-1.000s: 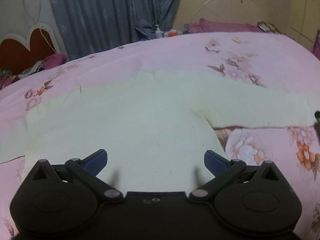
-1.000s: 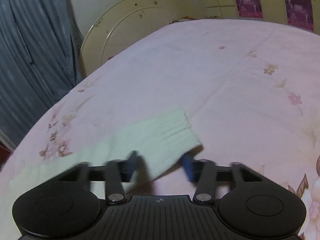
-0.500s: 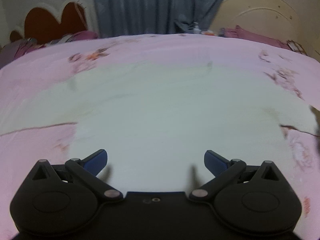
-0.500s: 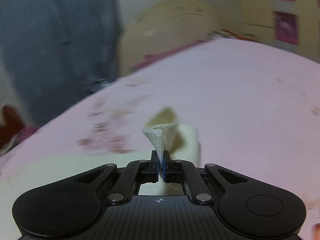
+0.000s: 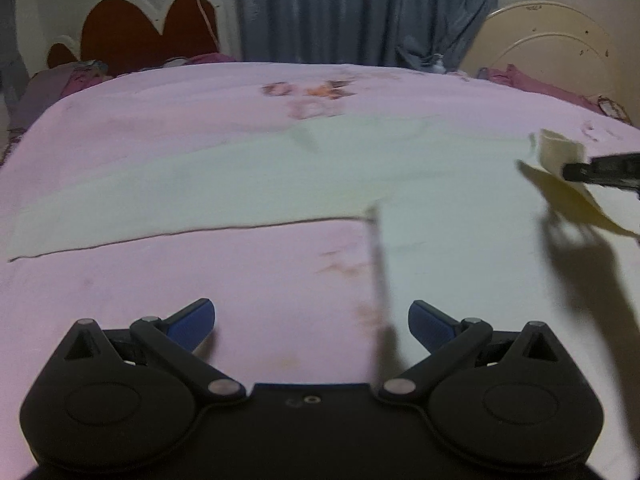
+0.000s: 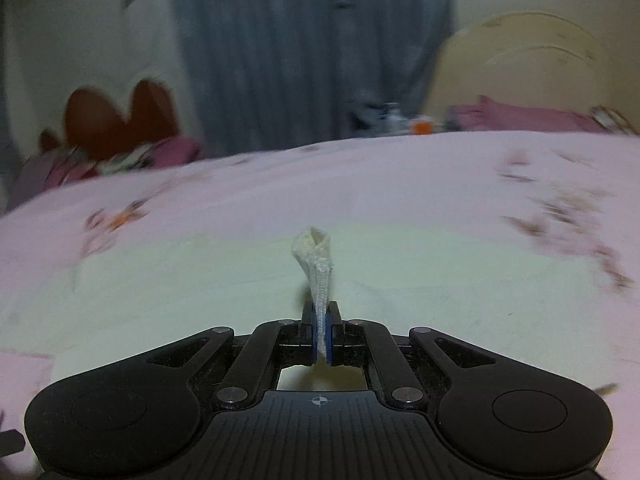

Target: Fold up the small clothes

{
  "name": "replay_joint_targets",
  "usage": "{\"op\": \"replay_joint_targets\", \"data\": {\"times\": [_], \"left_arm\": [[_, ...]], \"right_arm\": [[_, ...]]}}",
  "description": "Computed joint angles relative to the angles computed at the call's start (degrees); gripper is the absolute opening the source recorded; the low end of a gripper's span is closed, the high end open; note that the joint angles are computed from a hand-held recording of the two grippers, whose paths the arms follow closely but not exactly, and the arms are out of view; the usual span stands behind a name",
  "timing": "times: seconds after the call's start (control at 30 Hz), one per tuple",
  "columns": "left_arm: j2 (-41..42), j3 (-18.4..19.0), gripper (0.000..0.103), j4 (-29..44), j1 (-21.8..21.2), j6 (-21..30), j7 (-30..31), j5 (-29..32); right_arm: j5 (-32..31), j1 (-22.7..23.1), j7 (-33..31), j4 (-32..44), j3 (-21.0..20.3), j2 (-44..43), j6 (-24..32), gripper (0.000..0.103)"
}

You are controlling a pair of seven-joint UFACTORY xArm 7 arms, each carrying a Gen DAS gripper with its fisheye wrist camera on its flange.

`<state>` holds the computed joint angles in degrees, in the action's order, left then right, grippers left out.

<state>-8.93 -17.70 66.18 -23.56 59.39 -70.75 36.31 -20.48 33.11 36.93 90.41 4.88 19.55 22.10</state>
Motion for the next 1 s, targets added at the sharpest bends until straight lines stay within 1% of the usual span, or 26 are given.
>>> {"op": "replay_joint_targets", "data": {"times": [0.07, 0.13, 0.2, 0.27, 0.33, 0.37, 0.4, 0.43, 0.47, 0.5, 0.53, 0.57, 0.6, 0.63, 0.67, 0.7, 0.77, 0.8, 0.83, 0.87, 0.93, 0.97, 1.0], "left_arm": [[-2.4, 0.7, 0.103, -2.3, 0.4, 0.7, 2.0, -0.9], [-4.3, 0.7, 0.103, -3.9, 1.1, 1.2, 3.2, -1.6], [-5.7, 0.7, 0.103, -5.1, 1.8, 0.9, 3.7, -2.5], [-6.0, 0.3, 0.103, -5.3, 2.7, 0.5, 3.5, -2.9], [-5.7, 0.0, 0.103, -5.0, 3.4, -0.7, 3.0, -3.0], [-5.4, -0.2, 0.103, -4.6, 3.6, -1.1, 2.9, -3.0], [-4.4, -0.3, 0.103, -3.8, 3.7, -2.3, 3.1, -2.6], [-4.1, -0.4, 0.103, -3.6, 3.7, -3.4, 3.0, -2.1], [-2.7, -0.8, 0.103, -2.2, 3.9, -3.9, 2.3, -1.1], [-1.3, -1.0, 0.103, -1.0, 3.9, -5.2, 1.4, -0.2], [0.2, -0.4, 0.103, -0.1, 3.6, -8.8, 0.9, 0.0], [1.7, 0.3, 0.103, 0.9, 3.4, -11.7, 0.6, -0.2], [3.4, -0.2, 0.102, 2.1, 4.3, -14.4, -0.1, -0.4], [5.8, 1.6, 0.100, 3.2, 3.0, -19.5, -0.8, -0.8], [7.7, 2.6, 0.088, 4.0, 2.7, -24.0, -0.8, -1.7], [10.0, 3.4, 0.069, 5.4, 2.3, -27.1, -0.2, -3.5], [15.7, 4.8, 0.054, 9.3, 1.6, -32.1, 1.3, -8.6], [18.7, 5.4, 0.052, 11.6, 1.2, -33.5, 1.5, -10.2], [20.4, 6.0, 0.052, 13.2, 0.5, -33.1, 1.5, -11.2], [22.4, 6.9, 0.052, 14.9, -0.1, -33.3, 1.0, -11.7], [25.6, 9.5, 0.046, 17.9, -2.5, -33.5, -2.3, -10.7], [26.2, 10.8, 0.039, 18.3, -3.5, -33.9, -3.5, -10.2], [26.6, 12.2, 0.030, 18.8, -4.7, -34.1, -4.9, -9.4]], "right_arm": [[0.1, 1.5, -1.0, 4.2, 0.9, 3.7, 1.3, 0.003], [1.9, 2.4, -3.8, 8.7, 2.4, 7.6, 2.2, 0.003], [3.8, 3.5, -5.8, 11.2, 3.0, 10.0, 2.4, 0.003], [4.4, 5.2, -6.8, 13.5, 2.4, 12.1, 3.1, 0.003], [5.8, 5.7, -8.5, 15.6, 2.6, 14.1, 3.8, 0.003], [5.4, 6.5, -9.2, 15.6, 2.0, 14.2, 3.9, 0.003], [4.2, 7.4, -9.9, 14.8, 1.0, 13.7, 3.3, 0.011], [3.1, 8.2, -10.1, 14.1, 0.0, 12.9, 3.3, 0.040], [1.7, 10.5, -8.6, 11.8, -3.3, 11.4, 1.3, 0.062], [-2.0, 10.6, -5.7, 7.7, -4.3, 9.0, -3.0, 0.088], [-3.4, 9.7, -5.1, 5.3, -3.9, 7.6, -5.4, 0.088], [-3.0, 9.4, -5.1, 3.3, -4.3, 6.0, -5.3, 0.088], [-2.9, 8.5, -4.3, 0.3, -4.3, 3.9, -5.6, 0.080], [-1.7, 6.8, -4.5, -1.8, -3.1, 2.3, -5.6, 0.060], [0.1, 5.0, -4.4, -4.3, -2.1, 0.3, -5.2, 0.052], [0.5, 4.0, -2.5, -7.5, -2.4, -2.1, -5.1, 0.044], [-0.1, 2.0, 1.3, -13.3, -2.8, -6.5, -5.4, 0.043], [-0.2, 0.7, 3.0, -16.0, -2.9, -8.4, -5.6, 0.041], [-0.1, -0.5, 3.8, -17.7, -2.7, -9.8, -5.5, 0.041], [0.7, -2.0, 3.9, -19.6, -2.2, -11.2, -5.5, 0.041], [3.0, -5.1, 3.2, -23.0, -1.3, -13.9, -5.8, 0.041], [3.9, -6.5, 2.9, -23.9, -0.9, -14.3, -6.2, 0.041], [6.0, -8.0, 1.1, -25.0, -0.1, -15.0, -6.8, 0.041]]}}
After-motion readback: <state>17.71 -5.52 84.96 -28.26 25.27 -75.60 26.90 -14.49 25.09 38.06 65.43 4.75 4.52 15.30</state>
